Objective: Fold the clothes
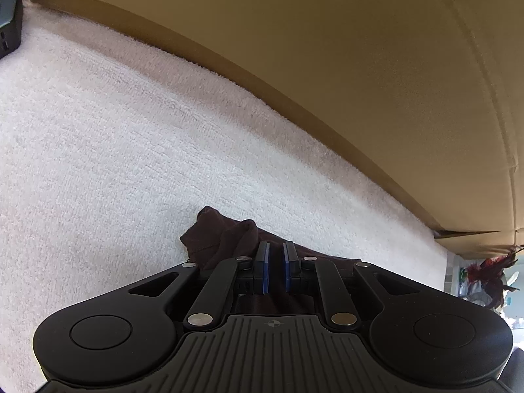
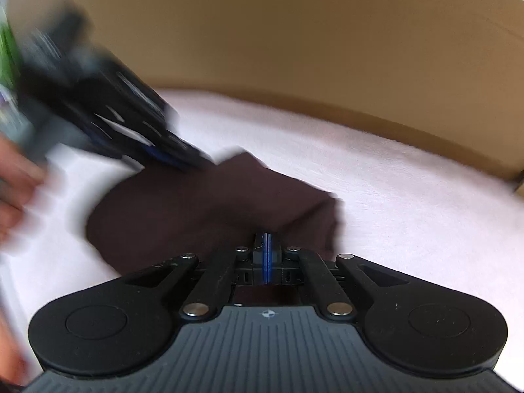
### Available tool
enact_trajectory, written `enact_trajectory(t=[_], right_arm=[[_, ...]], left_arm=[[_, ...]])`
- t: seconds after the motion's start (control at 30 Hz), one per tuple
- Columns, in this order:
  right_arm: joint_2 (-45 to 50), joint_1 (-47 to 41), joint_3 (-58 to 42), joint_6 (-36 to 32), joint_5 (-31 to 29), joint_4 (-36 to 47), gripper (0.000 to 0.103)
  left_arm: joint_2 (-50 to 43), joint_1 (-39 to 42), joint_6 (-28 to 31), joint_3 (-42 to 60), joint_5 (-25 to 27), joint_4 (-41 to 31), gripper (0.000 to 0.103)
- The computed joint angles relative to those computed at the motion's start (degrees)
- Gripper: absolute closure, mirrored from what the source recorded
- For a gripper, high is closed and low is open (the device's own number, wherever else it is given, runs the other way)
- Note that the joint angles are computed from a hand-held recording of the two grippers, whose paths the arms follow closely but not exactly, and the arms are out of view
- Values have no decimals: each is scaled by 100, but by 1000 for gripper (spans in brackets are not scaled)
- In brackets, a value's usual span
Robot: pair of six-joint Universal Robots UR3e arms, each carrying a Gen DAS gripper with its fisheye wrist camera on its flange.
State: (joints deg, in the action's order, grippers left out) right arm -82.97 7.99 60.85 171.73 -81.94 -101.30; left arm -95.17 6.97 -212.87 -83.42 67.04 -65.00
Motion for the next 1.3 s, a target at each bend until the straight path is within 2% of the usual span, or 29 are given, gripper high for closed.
enact_trajectory(t=[0.1,0.13,0.23,0.3,0.33,0.43,0.5,0.57,0.63,0.67,0.7,0.83,0.9,0.97,1.0,1.03,1.1,1.13,1.17,1.23,1.3], right_arm=[[-116,-402,180,461,-224,119,103],[-361,-621,353,460,65,17,103],[-692,-686,205,327,296,-98,103],[-605,-682,-142,218,880,120,103],[-349,-508,-449,86,887,334,103],[461,93,-868,-125,223,416,103],[506,81,-432,134,-156,-208,103],[592,3,-659,613,-495,-151,103],[421,-176,-578,807,-711,-216,100],[273,-344,-474,920,-603,-268,99],[51,-585,-319,1018,-171,-313,99],[80,-405,-670,661,328,37,97],[395,-141,-920,403,316,375,99],[329,-76,-583,690,-66,33,96],[304,-43,-423,831,-258,-130,87],[285,-10,-274,971,-452,-285,65],[160,-11,-86,1009,-650,-527,65],[99,-37,-93,1001,-690,-520,74],[12,-117,-69,961,-601,-495,75],[-158,-416,-30,877,-205,-332,75],[68,-467,-303,1095,48,-289,75]], left_arm=[[108,138,177,-128,-104,-29,95],[131,155,205,-143,-95,-47,95],[176,197,261,-163,-64,-106,95],[164,190,300,-121,-7,-142,95],[153,179,318,-92,25,-160,95],[240,263,357,-196,-19,-165,95],[280,282,343,-226,-36,-175,95],[303,269,293,-222,-40,-191,95],[362,303,364,-250,-41,-237,95],[391,320,398,-265,-41,-258,95],[415,335,393,-293,-41,-249,95],[115,137,143,69,126,-241,95],[-8,19,40,230,224,-256,95],[-27,-62,66,422,365,-416,95],[-38,-103,79,521,436,-497,87],[-50,-147,94,625,508,-577,74],[-61,-311,165,996,683,-720,58],[-76,-392,206,1190,765,-791,53],[-66,-441,274,1331,729,-789,47],[-103,-472,315,1438,444,-733,44],[-196,-483,322,1475,83,-665,32]])
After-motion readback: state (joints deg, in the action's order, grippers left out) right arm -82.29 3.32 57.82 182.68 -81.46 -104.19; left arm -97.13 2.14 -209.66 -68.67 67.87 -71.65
